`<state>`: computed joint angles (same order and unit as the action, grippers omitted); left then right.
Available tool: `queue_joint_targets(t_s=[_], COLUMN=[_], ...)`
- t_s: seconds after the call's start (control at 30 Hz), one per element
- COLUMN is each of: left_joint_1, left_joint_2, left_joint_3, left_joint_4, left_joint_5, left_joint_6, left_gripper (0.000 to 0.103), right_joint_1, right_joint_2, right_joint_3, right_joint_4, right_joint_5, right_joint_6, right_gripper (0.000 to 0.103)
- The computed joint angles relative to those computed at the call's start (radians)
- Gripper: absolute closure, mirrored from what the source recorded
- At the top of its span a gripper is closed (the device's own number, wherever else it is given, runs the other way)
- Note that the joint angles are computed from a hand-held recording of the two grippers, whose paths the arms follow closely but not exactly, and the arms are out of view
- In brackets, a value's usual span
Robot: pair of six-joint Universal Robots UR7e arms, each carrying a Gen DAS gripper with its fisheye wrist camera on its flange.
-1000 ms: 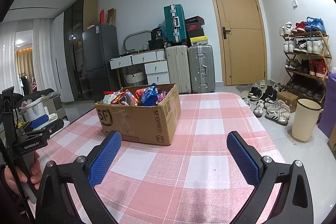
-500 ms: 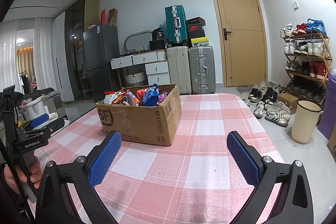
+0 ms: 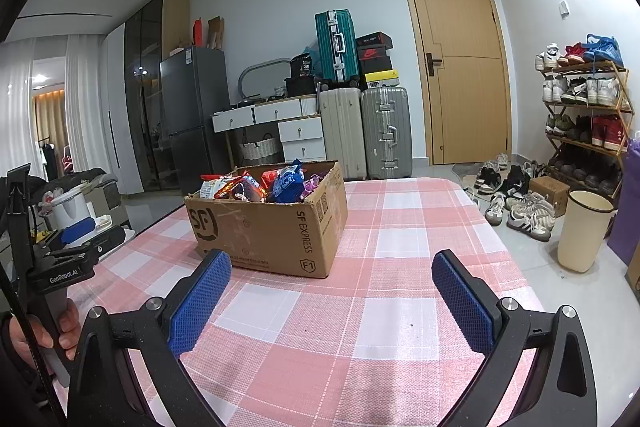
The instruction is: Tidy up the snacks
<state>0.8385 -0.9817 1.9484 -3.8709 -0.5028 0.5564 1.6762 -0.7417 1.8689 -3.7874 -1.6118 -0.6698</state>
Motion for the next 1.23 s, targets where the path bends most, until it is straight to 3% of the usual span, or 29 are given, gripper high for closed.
queue_joint_targets(t_s=[1.23], left_joint_1=[0.005], left_joint_2=[-0.001], left_joint_3=[-0.001], left_joint_4=[0.002], left_joint_5=[-0.004], left_joint_6=[0.000], left_gripper=[0.000], right_joint_1=[-0.007], right_joint_2=[0.004], right_joint_3=[-0.003], right_joint_4=[0.005], right_joint_5=[0.013], right_joint_6=[0.004], right_gripper=[0.001])
